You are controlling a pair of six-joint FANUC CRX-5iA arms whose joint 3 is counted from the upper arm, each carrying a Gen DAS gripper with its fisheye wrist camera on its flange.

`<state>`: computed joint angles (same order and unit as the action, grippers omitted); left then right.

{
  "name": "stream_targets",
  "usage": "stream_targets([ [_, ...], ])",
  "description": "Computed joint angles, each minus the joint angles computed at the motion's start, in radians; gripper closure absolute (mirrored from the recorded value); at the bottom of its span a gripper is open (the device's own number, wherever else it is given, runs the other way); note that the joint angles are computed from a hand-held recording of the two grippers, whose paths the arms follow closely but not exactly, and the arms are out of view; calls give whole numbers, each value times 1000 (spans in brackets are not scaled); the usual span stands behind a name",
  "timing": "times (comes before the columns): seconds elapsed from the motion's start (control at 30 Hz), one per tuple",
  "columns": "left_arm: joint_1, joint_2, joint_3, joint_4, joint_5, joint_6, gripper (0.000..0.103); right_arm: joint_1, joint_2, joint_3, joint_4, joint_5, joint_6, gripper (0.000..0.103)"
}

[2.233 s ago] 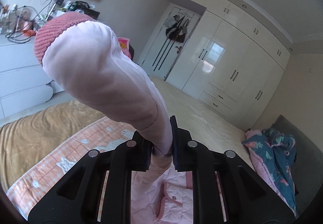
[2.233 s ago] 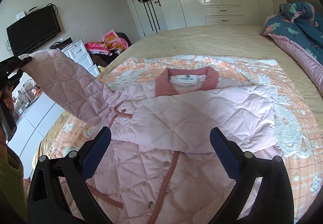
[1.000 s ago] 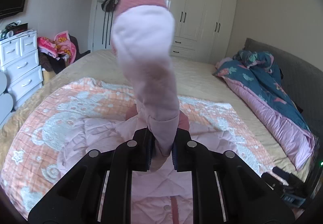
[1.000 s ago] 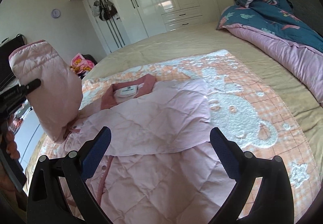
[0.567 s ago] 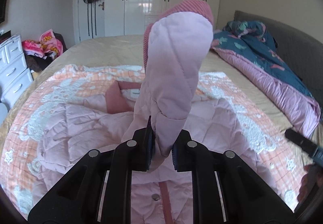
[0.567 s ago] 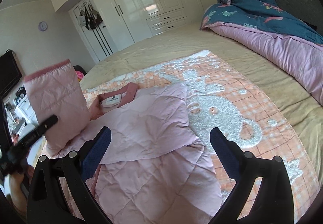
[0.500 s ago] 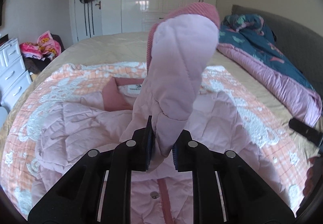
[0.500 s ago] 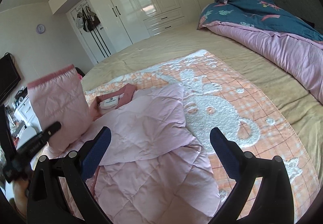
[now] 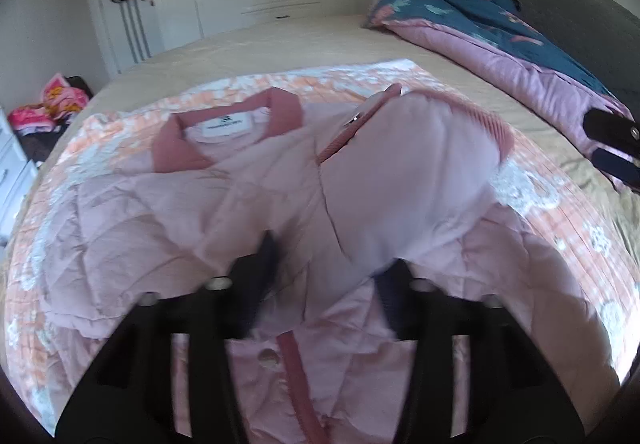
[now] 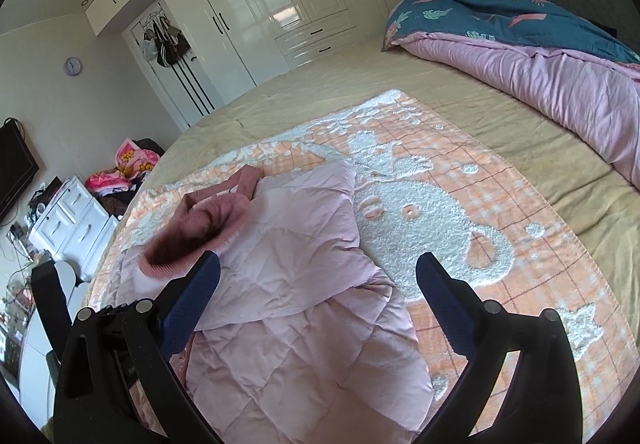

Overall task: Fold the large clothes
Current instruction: 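Carry the sleeve over the jacket front, lay it down, open left gripper, then grasp the ribbed cuff of that sleeve with the right gripper and lift it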

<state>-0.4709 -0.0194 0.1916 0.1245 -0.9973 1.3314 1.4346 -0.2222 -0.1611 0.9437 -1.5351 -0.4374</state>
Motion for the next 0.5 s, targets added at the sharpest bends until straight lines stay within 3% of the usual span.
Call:
stream_targets([
  [0.13,6,-14,-27,63,-35,-92,35,-12,-1,-3,-7,42,1,5],
  [0.2,16,-31,-48,95,-52,-143,21,-19,1,-3,-13,71,7,5],
  [0.27,36,-62,-80,131,-49,-199,14,-32,8,3,-25,107,20,5],
  [0.37,89,-95,-112,187,-54,-243,12,-51,21,12,-46,161,35,5],
  [0.5,169,-119,-120,178,-61,-225,9,-85,40,20,-91,276,53,5],
])
